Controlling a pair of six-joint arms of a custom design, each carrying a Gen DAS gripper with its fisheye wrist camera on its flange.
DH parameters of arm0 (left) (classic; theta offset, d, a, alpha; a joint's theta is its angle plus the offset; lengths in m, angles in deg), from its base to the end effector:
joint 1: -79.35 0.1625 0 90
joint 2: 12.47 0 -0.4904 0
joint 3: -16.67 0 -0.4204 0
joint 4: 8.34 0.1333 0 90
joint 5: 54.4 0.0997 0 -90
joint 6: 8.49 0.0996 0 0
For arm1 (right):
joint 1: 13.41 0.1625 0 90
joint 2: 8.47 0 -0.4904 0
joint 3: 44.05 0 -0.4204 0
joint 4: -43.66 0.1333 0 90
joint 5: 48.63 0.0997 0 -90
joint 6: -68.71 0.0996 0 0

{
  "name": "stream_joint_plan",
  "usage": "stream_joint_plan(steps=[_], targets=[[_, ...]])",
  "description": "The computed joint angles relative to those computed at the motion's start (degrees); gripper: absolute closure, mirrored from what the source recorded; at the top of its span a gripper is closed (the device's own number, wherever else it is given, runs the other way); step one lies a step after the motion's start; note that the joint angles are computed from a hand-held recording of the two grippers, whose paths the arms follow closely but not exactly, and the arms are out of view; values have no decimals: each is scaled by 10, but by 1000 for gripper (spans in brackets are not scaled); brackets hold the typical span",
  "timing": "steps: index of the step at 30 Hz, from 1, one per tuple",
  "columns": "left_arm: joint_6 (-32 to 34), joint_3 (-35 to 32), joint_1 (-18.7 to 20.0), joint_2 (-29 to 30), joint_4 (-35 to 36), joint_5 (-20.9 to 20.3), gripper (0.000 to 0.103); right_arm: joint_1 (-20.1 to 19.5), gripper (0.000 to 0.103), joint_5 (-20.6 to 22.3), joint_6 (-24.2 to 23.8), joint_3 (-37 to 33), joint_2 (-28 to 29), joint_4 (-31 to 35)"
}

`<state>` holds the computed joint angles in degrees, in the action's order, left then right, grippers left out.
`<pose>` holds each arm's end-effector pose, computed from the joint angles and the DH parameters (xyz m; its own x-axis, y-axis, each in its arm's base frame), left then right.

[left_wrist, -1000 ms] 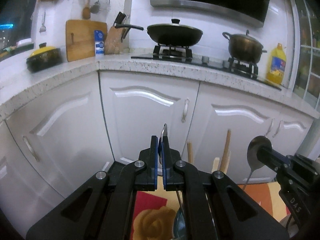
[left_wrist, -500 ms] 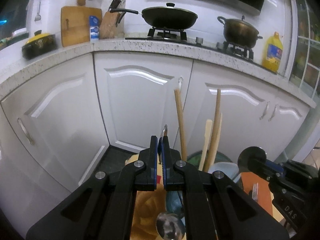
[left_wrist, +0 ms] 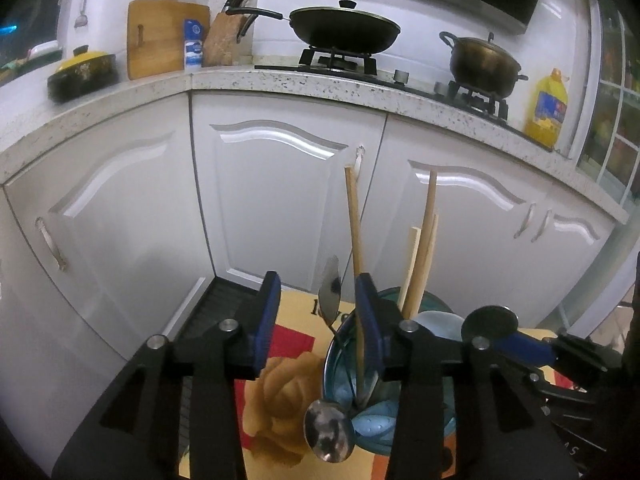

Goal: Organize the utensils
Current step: 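Lower both spoons into the floral cup and open both tools, then withdraw both tools from the cup back over the cloth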

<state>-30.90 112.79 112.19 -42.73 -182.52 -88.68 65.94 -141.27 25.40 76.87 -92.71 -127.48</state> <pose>-0.4778 -0.5650 0.0041 -0.7882 0.1110 -0.6053 0.5377 0.6026 -0.5896 0.0291 -0.5419 0.3981 -0.8005 -0.3237 0.5044 -0.5733 0.6588 -0.4871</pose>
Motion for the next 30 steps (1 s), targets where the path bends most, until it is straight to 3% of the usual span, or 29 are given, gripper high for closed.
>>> stream_joint_plan(steps=[18,30], targets=[[-33,41,-34,-32,8,-3,57,-7,69,3,19,32,-51,-2],[-35,72,-74,-41,6,-55,55,-79,68,13,16,63,-129,28]])
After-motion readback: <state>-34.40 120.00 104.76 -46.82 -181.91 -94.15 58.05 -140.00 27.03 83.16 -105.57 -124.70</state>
